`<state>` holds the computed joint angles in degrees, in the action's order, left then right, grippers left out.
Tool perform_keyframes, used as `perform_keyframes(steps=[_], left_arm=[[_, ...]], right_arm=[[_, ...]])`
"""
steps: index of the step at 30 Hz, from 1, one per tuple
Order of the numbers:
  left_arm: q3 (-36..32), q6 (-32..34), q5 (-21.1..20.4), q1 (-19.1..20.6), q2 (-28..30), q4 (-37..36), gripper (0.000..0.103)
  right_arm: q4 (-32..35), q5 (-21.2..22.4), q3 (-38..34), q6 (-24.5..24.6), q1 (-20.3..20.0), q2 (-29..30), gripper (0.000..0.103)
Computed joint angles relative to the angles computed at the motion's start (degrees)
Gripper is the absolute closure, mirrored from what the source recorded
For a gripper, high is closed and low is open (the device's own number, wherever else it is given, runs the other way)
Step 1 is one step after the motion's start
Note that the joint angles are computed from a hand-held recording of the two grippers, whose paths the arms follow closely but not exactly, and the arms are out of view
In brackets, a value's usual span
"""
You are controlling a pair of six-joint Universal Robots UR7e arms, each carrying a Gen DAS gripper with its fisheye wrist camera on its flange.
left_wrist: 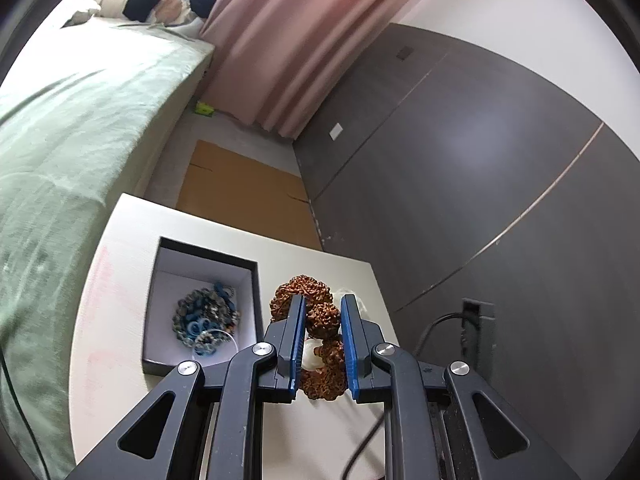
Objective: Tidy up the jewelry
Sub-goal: 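Grasp the red-string gold butterfly pendant with the right gripper while the left lifts the rudraksha bracelet, then lower the rudraksha bracelet into the box with the left gripper while the right lifts the pendant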
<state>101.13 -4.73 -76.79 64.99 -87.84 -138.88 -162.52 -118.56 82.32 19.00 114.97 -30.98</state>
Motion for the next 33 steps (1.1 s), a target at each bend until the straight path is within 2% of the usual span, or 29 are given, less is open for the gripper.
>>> perform_keyframes(steps=[5,6,7,8,11,20,26,30,32,33], left_arm=[[-1.3,0.1,-0.5,1.0,-0.1,-0.2,0.085],[-1.7,0.1,-0.5,1.2,0.0,-0.2,0.085],[-1.9,0.2,-0.5,1.3,-0.1,-0.2,0.085],[-2.1,0.2,-0.4,1.5,-0.1,-0.3,0.085],[-2.9,0.2,0.0,2.1,0.1,-0.5,0.085],[-5.3,0.1,0.1,4.1,0.4,-1.2,0.085],[-6.6,-0.2,-0.5,5.7,0.3,-1.7,0.085],[-7.2,-0.6,-0.9,6.5,0.0,-2.0,0.085],[-7.4,-0.8,-1.4,6.9,-0.2,-1.9,0.085],[-7.5,-1.1,-1.7,7.1,-0.2,-2.0,0.085]], right_arm=[[3.6,-1.4,-4.1,-2.1,0.4,2.9,0.045],[4.1,-2.5,-4.9,-2.5,0.6,3.5,0.060],[4.7,-2.4,-5.3,-2.5,0.6,3.7,0.090],[5.4,-1.6,-5.5,-2.3,0.4,3.6,0.099],[4.0,-1.5,-5.0,-1.0,0.3,3.3,0.098],[-3.8,3.2,-5.0,-3.8,2.5,3.1,0.098],[-6.8,6.6,-8.1,-5.3,4.3,5.6,0.099],[-6.9,11.6,-10.8,-5.7,4.4,7.9,0.099],[-8.1,17.7,-11.7,-5.0,3.7,9.3,0.098],[-8.4,18.0,-12.4,-4.8,3.5,10.1,0.097]])
